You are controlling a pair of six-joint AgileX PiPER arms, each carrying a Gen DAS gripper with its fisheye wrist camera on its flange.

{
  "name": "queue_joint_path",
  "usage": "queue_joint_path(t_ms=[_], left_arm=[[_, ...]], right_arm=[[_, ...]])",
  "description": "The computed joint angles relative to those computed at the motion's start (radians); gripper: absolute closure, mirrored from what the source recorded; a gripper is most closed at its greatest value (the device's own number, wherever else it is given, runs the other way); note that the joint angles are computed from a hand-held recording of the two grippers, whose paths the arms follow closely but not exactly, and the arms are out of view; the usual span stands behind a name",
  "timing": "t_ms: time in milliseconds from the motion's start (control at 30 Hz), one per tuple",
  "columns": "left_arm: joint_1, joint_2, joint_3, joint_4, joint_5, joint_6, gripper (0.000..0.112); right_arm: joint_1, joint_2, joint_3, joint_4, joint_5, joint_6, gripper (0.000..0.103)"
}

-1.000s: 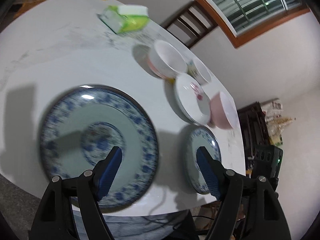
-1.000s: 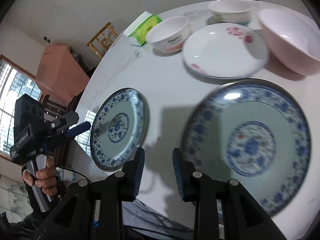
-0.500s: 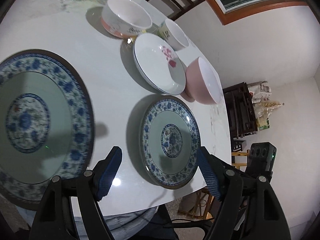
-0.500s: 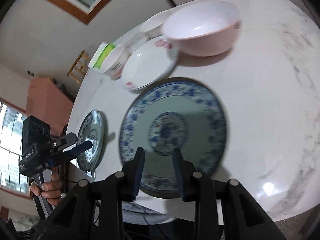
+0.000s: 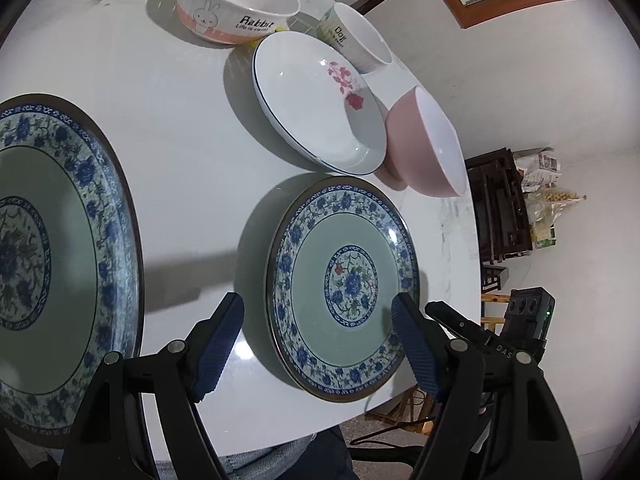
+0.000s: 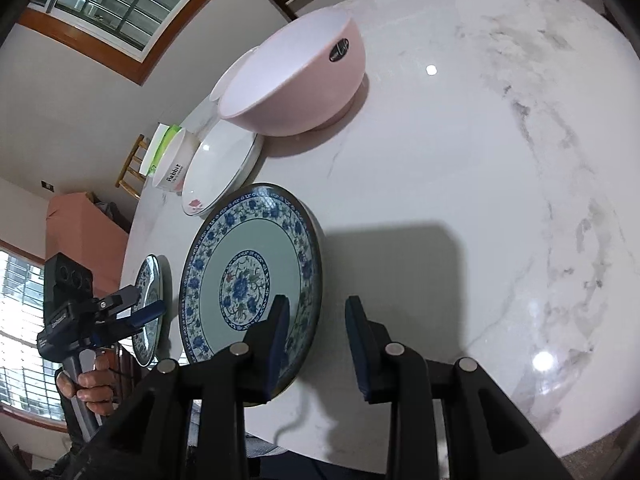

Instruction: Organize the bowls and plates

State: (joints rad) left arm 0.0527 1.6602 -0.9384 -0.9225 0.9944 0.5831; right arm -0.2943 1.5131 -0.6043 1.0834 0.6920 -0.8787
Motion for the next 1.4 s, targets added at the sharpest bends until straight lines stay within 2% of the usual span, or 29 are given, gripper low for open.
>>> queue_joint_path(t_ms=[333, 667, 833, 933, 1033, 1100, 1233, 1400], left_arm=[[-0.052, 0.028, -0.007, 0.029, -0.048, -0.021, 0.045], [-0.078, 0.045, -0.005, 0.05, -0.083, -0.026, 0.053], [-0.088, 0.056, -0.002, 0.051, -0.085, -0.016, 0.064], [-0.098, 0.05, 0.005, 0.052, -0.101, -0.006, 0.067], [-0.104, 0.04, 0.012, 0.06, -0.114, -0.006, 0.069], [-0.107, 0.032, 0.018, 0.071, -0.129, -0.011, 0.075], [-0.134, 0.012, 0.03, 0.116, -0.183, -0.021, 0.085], [-0.136, 0.003, 0.043, 0.126, -0.199, -0.022, 0.092]], right_arm=[[0.0, 0.103, -0.021, 0.101, 0.027, -0.152, 0.074], [0.019, 0.123, -0.021, 0.137, -0.015, -0.189, 0.074], [0.02, 0.144, -0.034, 0.161, -0.002, -0.204, 0.074], [0.038, 0.151, -0.045, 0.148, -0.008, -0.182, 0.081], [0.06, 0.143, -0.042, 0.145, -0.03, -0.17, 0.084], [0.066, 0.138, -0.04, 0.138, -0.046, -0.154, 0.09], [0.082, 0.126, -0.031, 0.13, -0.072, -0.128, 0.09], [0.099, 0.107, -0.019, 0.121, -0.097, -0.095, 0.09]])
